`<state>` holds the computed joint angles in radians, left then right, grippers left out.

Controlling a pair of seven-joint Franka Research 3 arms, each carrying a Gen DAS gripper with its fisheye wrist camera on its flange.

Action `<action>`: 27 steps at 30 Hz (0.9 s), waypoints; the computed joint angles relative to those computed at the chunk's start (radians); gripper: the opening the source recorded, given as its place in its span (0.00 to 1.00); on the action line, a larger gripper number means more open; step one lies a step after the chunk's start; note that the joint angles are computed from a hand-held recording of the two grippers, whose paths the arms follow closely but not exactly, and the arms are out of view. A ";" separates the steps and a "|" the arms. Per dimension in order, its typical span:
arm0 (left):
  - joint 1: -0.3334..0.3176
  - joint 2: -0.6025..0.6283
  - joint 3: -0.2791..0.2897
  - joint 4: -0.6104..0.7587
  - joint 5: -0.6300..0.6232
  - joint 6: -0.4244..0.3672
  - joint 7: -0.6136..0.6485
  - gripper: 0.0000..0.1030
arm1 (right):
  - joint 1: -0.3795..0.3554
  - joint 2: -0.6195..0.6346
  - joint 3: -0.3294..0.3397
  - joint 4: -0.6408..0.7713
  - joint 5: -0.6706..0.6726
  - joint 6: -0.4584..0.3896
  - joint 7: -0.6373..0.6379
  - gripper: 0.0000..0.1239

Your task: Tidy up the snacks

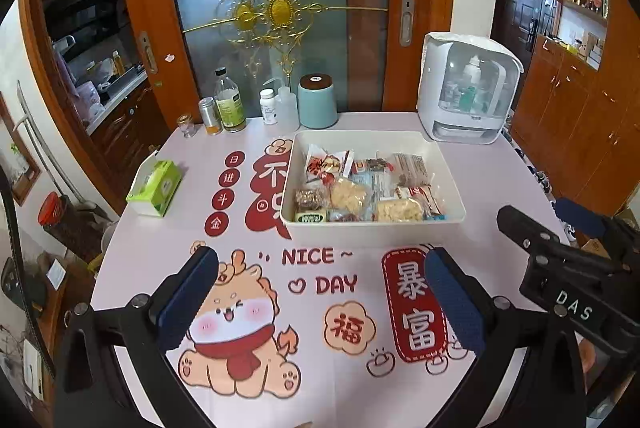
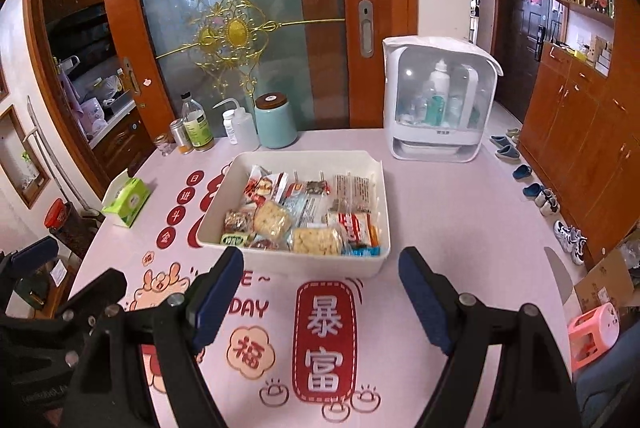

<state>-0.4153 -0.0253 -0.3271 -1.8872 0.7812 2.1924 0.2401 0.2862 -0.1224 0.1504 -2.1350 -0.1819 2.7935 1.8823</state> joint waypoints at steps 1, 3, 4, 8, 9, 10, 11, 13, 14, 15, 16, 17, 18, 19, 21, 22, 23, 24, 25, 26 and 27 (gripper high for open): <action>-0.003 -0.010 -0.003 -0.009 0.000 -0.006 -0.005 0.99 | 0.001 -0.022 0.001 -0.023 -0.002 0.001 0.000 0.65; -0.008 -0.035 -0.011 -0.034 0.002 -0.012 -0.022 0.99 | -0.003 -0.049 0.006 -0.049 -0.005 -0.002 -0.004 0.65; -0.010 -0.048 -0.016 -0.046 0.002 -0.017 -0.032 0.99 | -0.005 -0.065 0.009 -0.067 -0.005 0.001 -0.004 0.65; -0.010 -0.088 -0.024 -0.096 -0.039 -0.005 -0.047 0.99 | -0.004 -0.123 0.016 -0.130 0.036 0.021 -0.042 0.65; -0.009 -0.094 -0.027 -0.103 -0.048 -0.008 -0.046 0.99 | 0.001 -0.135 0.013 -0.143 0.056 0.024 -0.063 0.65; -0.009 -0.100 -0.031 -0.111 -0.058 -0.014 -0.045 0.99 | 0.005 -0.150 0.012 -0.159 0.074 0.029 -0.082 0.65; -0.009 -0.107 -0.034 -0.121 -0.069 -0.018 -0.045 0.99 | 0.000 -0.160 0.018 -0.169 0.079 0.029 -0.089 0.65; -0.008 -0.117 -0.038 -0.137 -0.082 -0.025 -0.049 0.99 | 0.005 -0.178 0.016 -0.186 0.114 0.019 -0.115 0.65; -0.007 -0.121 -0.041 -0.142 -0.088 -0.031 -0.053 0.99 | 0.013 -0.186 0.011 -0.194 0.141 0.012 -0.131 0.65; -0.008 -0.126 -0.045 -0.148 -0.095 -0.040 -0.063 0.99 | 0.019 -0.192 0.007 -0.200 0.166 0.005 -0.144 0.65; -0.008 -0.133 -0.046 -0.156 -0.100 -0.043 -0.070 0.99 | 0.022 -0.200 0.005 -0.208 0.187 -0.004 -0.153 0.65; -0.007 -0.134 -0.047 -0.160 -0.103 -0.043 -0.073 0.99 | 0.025 -0.209 0.006 -0.216 0.206 -0.014 -0.158 0.65; -0.007 -0.143 -0.046 -0.172 -0.111 -0.038 -0.074 0.99 | 0.024 -0.213 0.008 -0.221 0.218 -0.020 -0.161 0.65; -0.006 -0.148 -0.047 -0.179 -0.117 -0.036 -0.075 0.99 | 0.023 -0.218 0.012 -0.227 0.226 -0.027 -0.162 0.65; -0.005 -0.150 -0.050 -0.185 -0.118 -0.041 -0.072 0.99 | 0.019 -0.230 0.024 -0.241 0.231 -0.034 -0.159 0.65; -0.005 -0.151 -0.053 -0.186 -0.117 -0.048 -0.072 0.99 | 0.016 -0.236 0.031 -0.248 0.230 -0.033 -0.154 0.65; -0.006 -0.150 -0.056 -0.187 -0.117 -0.055 -0.070 0.99 | 0.011 -0.240 0.040 -0.253 0.225 -0.035 -0.146 0.65; -0.007 -0.148 -0.057 -0.188 -0.118 -0.057 -0.065 0.99 | 0.009 -0.242 0.046 -0.257 0.221 -0.037 -0.141 0.65; -0.008 -0.150 -0.056 -0.192 -0.122 -0.053 -0.061 0.99 | 0.008 -0.245 0.053 -0.261 0.217 -0.039 -0.136 0.65; -0.009 -0.152 -0.054 -0.198 -0.126 -0.047 -0.058 0.99 | 0.005 -0.245 0.060 -0.262 0.209 -0.041 -0.129 0.65; -0.009 -0.153 -0.054 -0.201 -0.129 -0.042 -0.056 0.99 | 0.001 -0.248 0.068 -0.267 0.199 -0.043 -0.118 0.65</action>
